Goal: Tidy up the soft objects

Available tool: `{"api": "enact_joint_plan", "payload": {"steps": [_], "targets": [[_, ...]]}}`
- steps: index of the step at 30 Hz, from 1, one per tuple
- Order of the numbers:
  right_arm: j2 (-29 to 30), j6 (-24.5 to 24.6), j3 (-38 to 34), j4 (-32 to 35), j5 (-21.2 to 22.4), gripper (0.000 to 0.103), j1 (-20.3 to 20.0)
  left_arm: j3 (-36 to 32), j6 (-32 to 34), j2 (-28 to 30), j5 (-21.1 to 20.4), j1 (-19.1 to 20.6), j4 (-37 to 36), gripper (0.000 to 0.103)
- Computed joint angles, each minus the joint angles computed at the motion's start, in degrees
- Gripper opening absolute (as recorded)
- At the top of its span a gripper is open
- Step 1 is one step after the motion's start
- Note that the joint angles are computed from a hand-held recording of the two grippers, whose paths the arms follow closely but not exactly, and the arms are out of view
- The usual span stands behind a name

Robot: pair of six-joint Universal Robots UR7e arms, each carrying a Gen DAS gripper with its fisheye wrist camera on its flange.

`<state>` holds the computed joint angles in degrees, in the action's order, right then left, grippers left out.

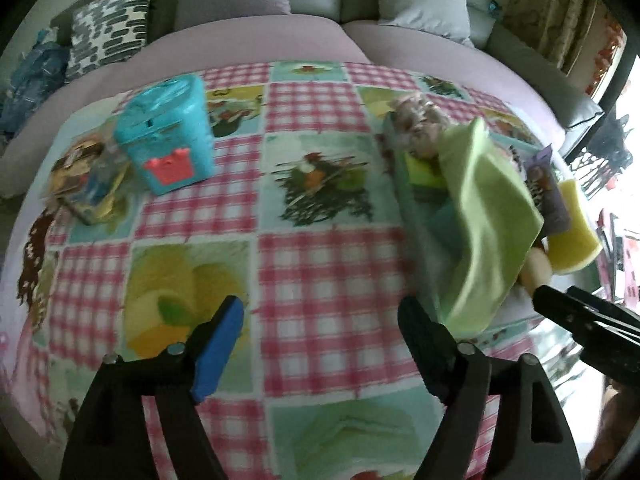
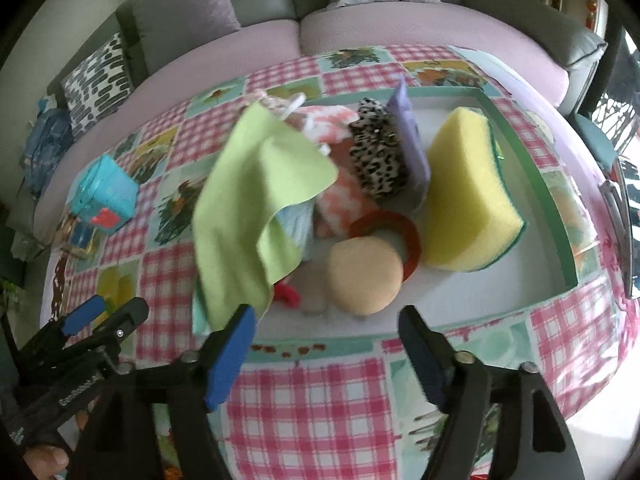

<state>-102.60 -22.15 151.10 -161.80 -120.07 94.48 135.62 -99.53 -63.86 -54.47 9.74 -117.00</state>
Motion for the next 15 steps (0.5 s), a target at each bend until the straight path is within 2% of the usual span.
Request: {"api": "enact_joint_plan", "payload": {"steps": [2, 6, 8, 9, 15], "targets": [[-0.2, 0.1, 0.7, -0.1, -0.4, 0.085, 0.9, 0.4, -2.1, -0.6, -0.9, -0.8, 1.6, 0.089], [-1.0, -0.1, 2.1, -0.1, -0.7, 0.087, 3.0, 0.8, -7.9, -2.8, -1.2, -3.1, 6.3, 0.096], [-0.8, 0.2, 2.8, -0.7, -1.5, 0.101, 4.1, 0.8, -9.9, -3.5, -1.6, -4.0, 8.6, 0.096], [-1.1, 0.1, 3.1, -0.8, -1.5, 0.103, 4.2, 1.0, -10.4, -3.9, -2.1, -4.3, 9.1, 0.096], [-2.8, 0.5, 4.3, -0.4, -2.3, 0.103, 4.5, 1.8, -13.4, -5.9, -4.9, -5.8, 10.6, 0.096]]}}
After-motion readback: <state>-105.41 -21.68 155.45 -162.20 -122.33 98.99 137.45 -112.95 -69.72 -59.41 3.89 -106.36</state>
